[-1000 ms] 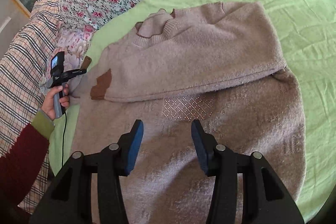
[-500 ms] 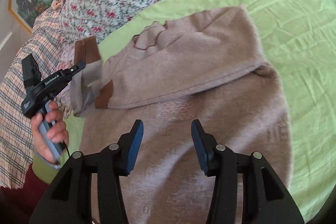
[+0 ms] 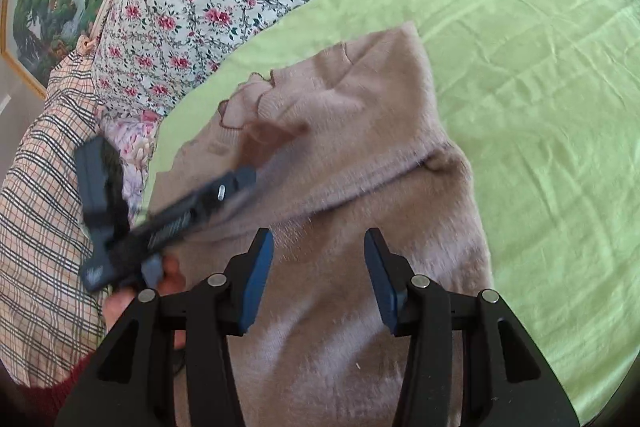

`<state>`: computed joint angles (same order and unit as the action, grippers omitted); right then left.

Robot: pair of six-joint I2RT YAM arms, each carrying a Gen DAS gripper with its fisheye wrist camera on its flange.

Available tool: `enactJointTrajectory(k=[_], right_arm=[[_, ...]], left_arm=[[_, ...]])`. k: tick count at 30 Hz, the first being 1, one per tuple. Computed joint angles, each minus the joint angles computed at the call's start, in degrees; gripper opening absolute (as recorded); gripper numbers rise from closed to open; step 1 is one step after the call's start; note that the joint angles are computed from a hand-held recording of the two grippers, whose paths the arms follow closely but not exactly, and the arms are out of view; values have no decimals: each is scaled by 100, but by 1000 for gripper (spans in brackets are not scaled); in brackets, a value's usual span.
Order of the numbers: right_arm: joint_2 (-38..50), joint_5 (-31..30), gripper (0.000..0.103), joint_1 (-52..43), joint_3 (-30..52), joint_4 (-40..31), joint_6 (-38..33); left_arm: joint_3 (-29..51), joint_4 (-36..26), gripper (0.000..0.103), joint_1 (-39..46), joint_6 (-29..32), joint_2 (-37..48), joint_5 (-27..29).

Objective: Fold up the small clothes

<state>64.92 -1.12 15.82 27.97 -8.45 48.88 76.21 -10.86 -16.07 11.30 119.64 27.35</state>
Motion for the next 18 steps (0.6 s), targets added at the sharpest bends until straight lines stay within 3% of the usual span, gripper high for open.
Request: enactJointTrajectory(k=[4, 8, 11, 14, 15, 16, 18], right_arm=[[627, -150, 49, -108, 217, 609, 81], [1604, -230, 49, -222, 717, 967, 45], [2403, -463, 49, -323, 1160, 1087, -29], [3243, -570, 49, -316, 1718, 1050, -130], [3445, -571, 38, -285, 1931, 977, -213], [3497, -636, 10, -290, 2018, 966, -252], [3192, -578, 11, -298, 2023, 1048, -319]], left_arm=[[-852, 177, 61, 546, 275, -791, 185], [-1419, 416, 63, 1381, 639, -1224, -176], [-1300, 490, 63, 2037, 653, -1016, -624], [-561, 86, 63, 2529, 392, -403, -835], [-350, 2, 63, 2619, 322, -234, -842], [-159, -70, 63, 2640, 287, -76, -883], [99, -181, 62, 2629, 263, 134, -988]])
